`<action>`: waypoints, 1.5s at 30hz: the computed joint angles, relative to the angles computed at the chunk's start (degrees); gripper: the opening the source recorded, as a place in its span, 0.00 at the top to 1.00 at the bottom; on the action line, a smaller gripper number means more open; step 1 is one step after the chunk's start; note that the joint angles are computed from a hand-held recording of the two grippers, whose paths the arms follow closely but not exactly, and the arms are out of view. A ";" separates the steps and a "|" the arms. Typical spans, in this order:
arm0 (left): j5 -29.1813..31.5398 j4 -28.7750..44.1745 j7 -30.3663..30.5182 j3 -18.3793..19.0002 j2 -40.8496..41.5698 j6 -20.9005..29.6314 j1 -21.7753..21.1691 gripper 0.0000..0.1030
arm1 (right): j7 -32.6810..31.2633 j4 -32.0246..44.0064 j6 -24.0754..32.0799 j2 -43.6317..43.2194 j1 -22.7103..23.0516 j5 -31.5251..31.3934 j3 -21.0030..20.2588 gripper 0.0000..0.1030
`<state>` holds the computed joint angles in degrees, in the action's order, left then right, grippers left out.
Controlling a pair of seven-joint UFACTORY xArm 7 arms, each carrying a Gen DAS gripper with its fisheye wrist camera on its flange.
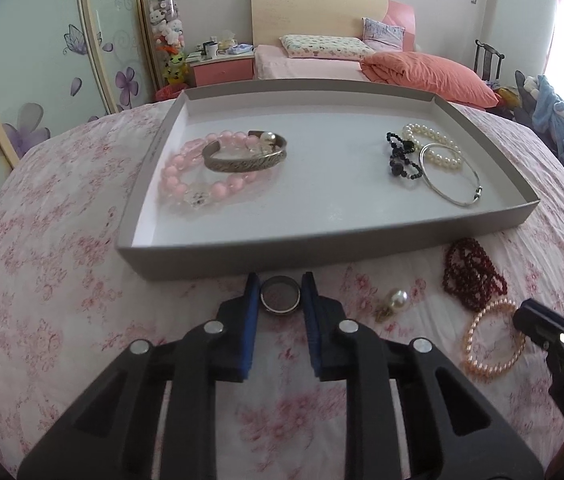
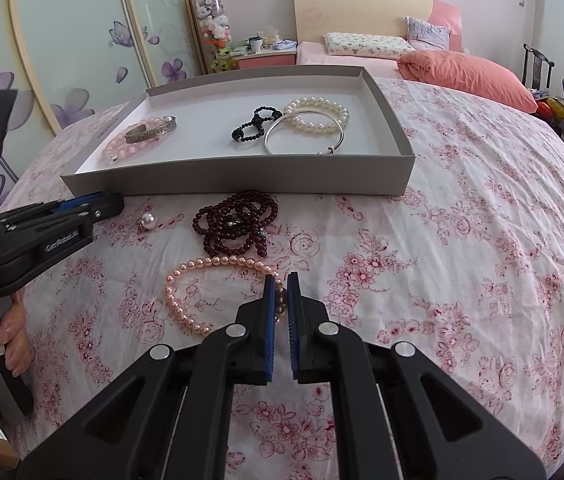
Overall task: Organize jewelry
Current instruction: 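Close the left tool on the silver ring while the right tool grips the pink pearl bracelet, then carry the ring and pink pearl bracelet into the tray and open both tools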
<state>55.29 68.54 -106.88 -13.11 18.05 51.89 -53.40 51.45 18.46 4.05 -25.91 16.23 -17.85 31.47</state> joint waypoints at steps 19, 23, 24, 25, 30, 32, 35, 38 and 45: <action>0.15 -7.75 -3.07 -3.67 -5.85 -0.72 1.54 0.77 | -1.75 0.10 -1.01 0.90 2.06 0.93 -0.92 0.93; 0.55 -8.11 -3.93 -3.58 -6.04 -1.24 1.54 0.79 | -2.24 -0.37 -2.25 0.98 2.79 1.59 -1.82 0.93; 0.70 -8.26 -4.36 -3.58 -6.17 -1.30 1.53 0.79 | -2.09 -0.68 -3.06 0.54 2.51 1.73 -1.44 0.93; 0.74 -8.45 -4.68 -3.62 -6.32 -1.26 1.53 0.79 | -2.15 -0.92 -3.57 0.07 2.18 1.82 -1.10 0.94; 0.81 -9.67 -6.58 -4.11 -7.41 -0.79 1.55 0.79 | -3.22 -1.99 -6.68 -3.15 2.01 3.24 -0.45 0.94; 1.04 -10.06 -7.26 -4.45 -7.81 -0.09 1.43 0.79 | -3.62 -2.23 -7.70 -4.37 1.96 4.12 -0.08 0.94; 1.73 -10.06 -7.94 -5.05 -8.25 1.81 1.03 0.79 | -4.47 -2.17 -8.94 -5.17 2.08 5.34 0.24 0.94; 2.35 -9.95 -8.44 -5.59 -8.64 3.58 0.66 0.79 | -5.32 -2.07 -9.99 -5.90 2.24 6.39 0.73 0.94; 3.88 -8.97 -9.29 -6.49 -8.95 7.49 -0.36 0.79 | -6.46 -2.12 -12.06 -7.47 2.42 8.81 1.70 0.94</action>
<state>59.17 59.57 -116.16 -19.60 9.11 59.37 -53.76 44.99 16.34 -8.01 -33.38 18.65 -9.04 33.17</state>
